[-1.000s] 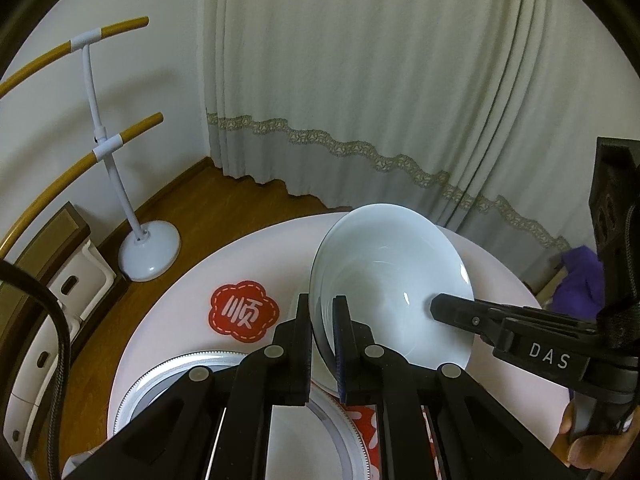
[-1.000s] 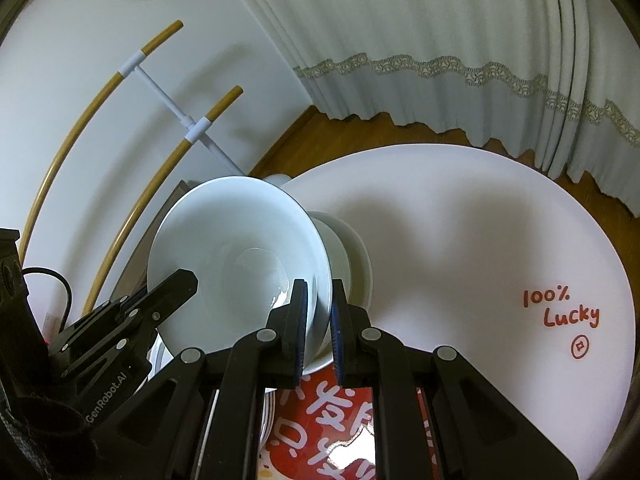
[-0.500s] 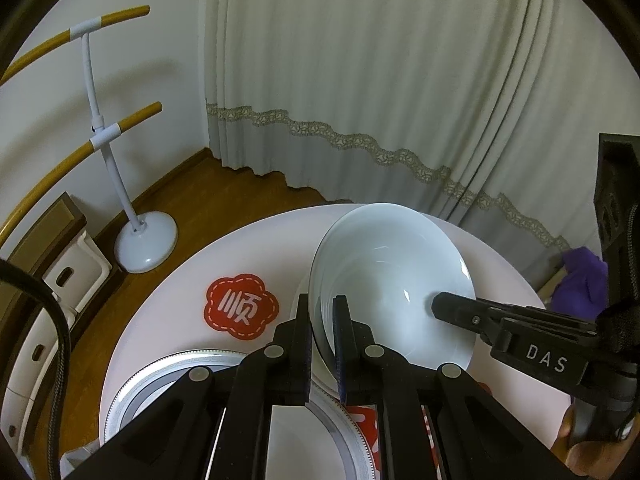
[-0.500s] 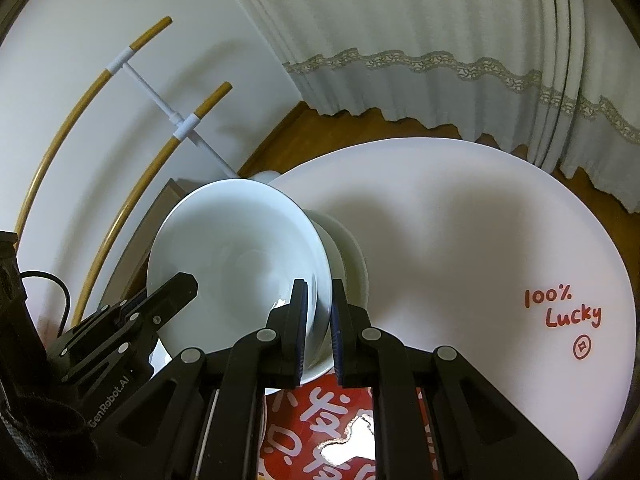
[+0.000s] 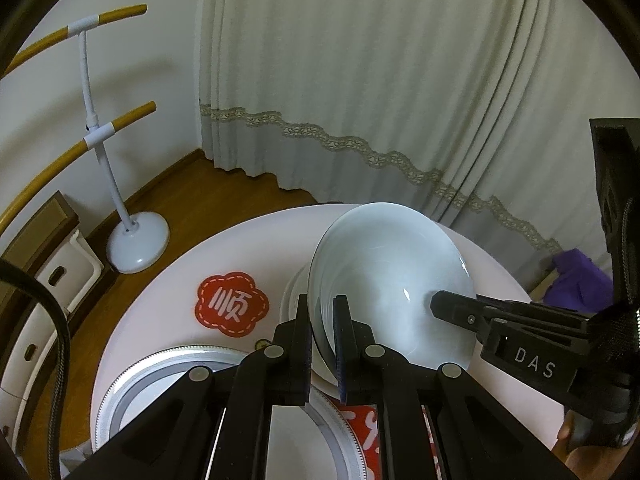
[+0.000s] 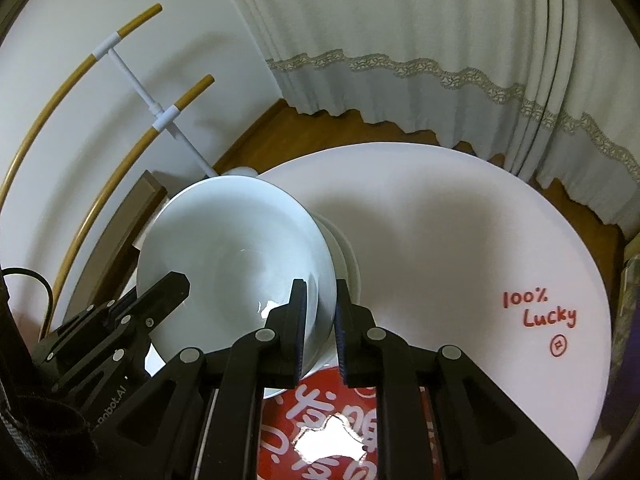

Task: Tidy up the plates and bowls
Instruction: 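Lower the held white bowl into the nested white bowls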

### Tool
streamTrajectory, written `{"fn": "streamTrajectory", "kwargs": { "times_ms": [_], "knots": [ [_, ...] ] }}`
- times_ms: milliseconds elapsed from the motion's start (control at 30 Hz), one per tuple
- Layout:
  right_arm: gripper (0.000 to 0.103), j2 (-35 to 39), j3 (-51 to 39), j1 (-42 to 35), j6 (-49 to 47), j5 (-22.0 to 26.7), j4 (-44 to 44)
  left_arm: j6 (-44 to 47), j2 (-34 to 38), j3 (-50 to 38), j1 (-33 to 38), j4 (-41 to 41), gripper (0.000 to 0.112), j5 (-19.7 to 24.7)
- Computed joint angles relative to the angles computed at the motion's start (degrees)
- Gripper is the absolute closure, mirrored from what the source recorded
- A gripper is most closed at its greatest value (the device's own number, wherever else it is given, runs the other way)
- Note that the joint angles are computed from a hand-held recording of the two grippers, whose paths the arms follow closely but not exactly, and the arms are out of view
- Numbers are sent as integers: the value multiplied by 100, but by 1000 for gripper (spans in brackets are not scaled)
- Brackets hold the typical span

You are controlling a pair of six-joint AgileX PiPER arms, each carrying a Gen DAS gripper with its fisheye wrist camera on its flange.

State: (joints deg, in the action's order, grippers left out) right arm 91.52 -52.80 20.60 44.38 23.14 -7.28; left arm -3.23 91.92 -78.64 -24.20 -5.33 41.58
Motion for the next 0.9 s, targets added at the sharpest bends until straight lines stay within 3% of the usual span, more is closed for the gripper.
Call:
{"fn": "streamTrajectory", "kwargs": {
  "times_ms": [167,900],
  "knots": [
    [88,-66,4,180,627,222,-620,133,-73,103,68,-130,106,-33],
    [88,146,-180,377,1439,568,-1262,10,-21,30,-20,-62,106,45]
  ]
}}
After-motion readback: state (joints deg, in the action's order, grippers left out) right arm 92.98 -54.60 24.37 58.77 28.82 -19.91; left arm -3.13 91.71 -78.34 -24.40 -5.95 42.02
